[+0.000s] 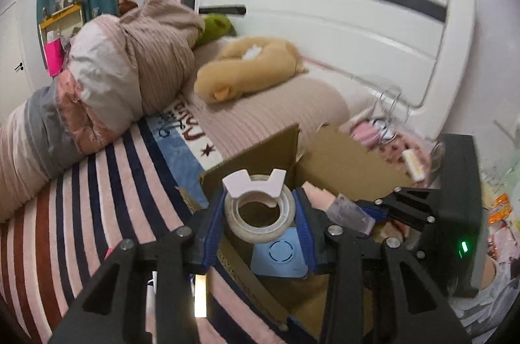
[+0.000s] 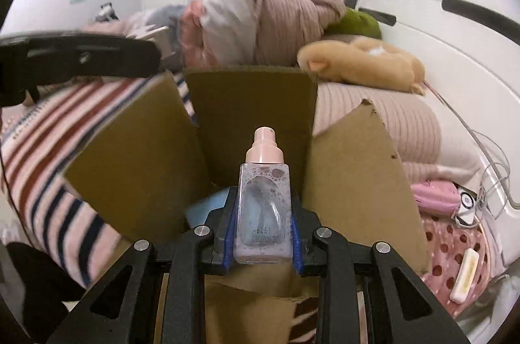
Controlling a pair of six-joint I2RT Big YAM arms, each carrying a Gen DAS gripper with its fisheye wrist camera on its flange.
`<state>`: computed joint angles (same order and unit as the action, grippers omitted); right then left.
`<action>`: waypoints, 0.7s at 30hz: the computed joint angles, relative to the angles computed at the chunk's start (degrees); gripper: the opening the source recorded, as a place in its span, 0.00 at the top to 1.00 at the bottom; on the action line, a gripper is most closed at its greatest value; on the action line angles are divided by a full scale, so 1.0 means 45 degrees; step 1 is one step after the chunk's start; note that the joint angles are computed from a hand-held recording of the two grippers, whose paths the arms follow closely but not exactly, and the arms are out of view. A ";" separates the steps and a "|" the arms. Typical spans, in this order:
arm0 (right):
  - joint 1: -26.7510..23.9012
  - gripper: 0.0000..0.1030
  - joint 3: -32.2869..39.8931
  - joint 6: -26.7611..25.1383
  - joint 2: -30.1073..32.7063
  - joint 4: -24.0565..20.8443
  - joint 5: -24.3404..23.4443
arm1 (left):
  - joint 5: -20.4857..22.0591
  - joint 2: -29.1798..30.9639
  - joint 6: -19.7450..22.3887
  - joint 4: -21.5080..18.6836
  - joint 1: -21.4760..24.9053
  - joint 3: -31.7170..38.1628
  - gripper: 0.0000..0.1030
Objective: Organize rigid objects
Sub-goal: 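Lower the tape roll and bottle into the box and open both grippers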
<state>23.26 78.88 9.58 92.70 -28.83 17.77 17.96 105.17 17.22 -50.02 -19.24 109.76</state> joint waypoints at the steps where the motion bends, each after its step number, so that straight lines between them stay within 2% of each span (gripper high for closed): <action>1: 0.0066 0.78 -0.0027 -0.0130 0.0018 0.0049 0.0191 | -0.0368 0.0360 0.0004 -0.0411 -0.0141 0.0467 0.63; 4: 0.0076 0.77 -0.0287 -0.0314 -0.0169 0.0367 0.0198 | -0.1309 0.0911 0.0232 -0.0855 -0.0328 0.1033 0.63; 6: 0.0128 0.69 -0.0521 -0.0220 -0.0365 0.0575 0.0188 | -0.1605 0.1160 0.0351 -0.1138 -0.0383 0.1384 0.63; 10: 0.0022 0.69 -0.0577 -0.0188 -0.0452 0.0817 -0.0173 | -0.2474 0.1650 0.0702 -0.1500 -0.0633 0.2029 0.63; 16: -0.0115 0.67 -0.0436 0.0023 -0.0371 0.0766 -0.0411 | -0.3178 0.2197 0.0942 -0.2085 -0.0749 0.2728 0.63; 18: -0.0082 0.59 -0.0427 0.0020 -0.0377 0.0718 -0.0363 | -0.3274 0.2151 0.0983 -0.1973 -0.0744 0.2644 0.58; 21: -0.0006 0.55 -0.0396 -0.0081 -0.0369 0.0637 -0.0155 | -0.3042 0.1865 0.0868 -0.1645 -0.0668 0.2289 0.48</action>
